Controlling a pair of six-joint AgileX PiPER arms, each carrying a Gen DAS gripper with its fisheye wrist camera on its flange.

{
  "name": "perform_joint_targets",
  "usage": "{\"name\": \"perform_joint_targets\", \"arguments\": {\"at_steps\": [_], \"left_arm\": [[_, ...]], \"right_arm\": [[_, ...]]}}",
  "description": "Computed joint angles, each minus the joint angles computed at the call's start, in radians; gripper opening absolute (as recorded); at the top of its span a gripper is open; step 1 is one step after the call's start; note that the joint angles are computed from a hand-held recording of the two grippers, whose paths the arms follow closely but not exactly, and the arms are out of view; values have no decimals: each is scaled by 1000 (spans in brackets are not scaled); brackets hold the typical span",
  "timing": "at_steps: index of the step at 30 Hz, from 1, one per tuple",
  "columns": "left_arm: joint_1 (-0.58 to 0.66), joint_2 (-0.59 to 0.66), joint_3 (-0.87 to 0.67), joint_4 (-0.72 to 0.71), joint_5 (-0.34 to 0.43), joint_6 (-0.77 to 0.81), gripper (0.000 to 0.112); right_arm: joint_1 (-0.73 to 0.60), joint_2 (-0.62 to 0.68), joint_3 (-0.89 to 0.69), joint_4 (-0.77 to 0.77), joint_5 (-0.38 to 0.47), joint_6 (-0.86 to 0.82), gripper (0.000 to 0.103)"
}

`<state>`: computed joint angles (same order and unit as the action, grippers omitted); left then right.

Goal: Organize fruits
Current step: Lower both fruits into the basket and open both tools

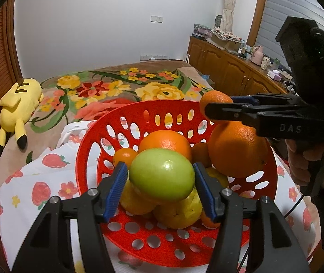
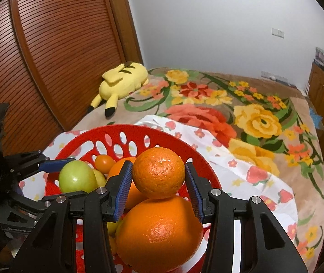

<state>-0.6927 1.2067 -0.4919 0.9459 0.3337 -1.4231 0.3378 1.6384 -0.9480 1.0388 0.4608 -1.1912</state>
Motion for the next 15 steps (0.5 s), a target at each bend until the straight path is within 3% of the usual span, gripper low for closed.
{"name": "perform_joint_targets", "arguments": {"at_steps": [15], "left_arm": [[-19, 1, 6, 35, -2, -33, 60]], "right_arm": [[-17, -37, 34, 64, -8, -67, 51]]}}
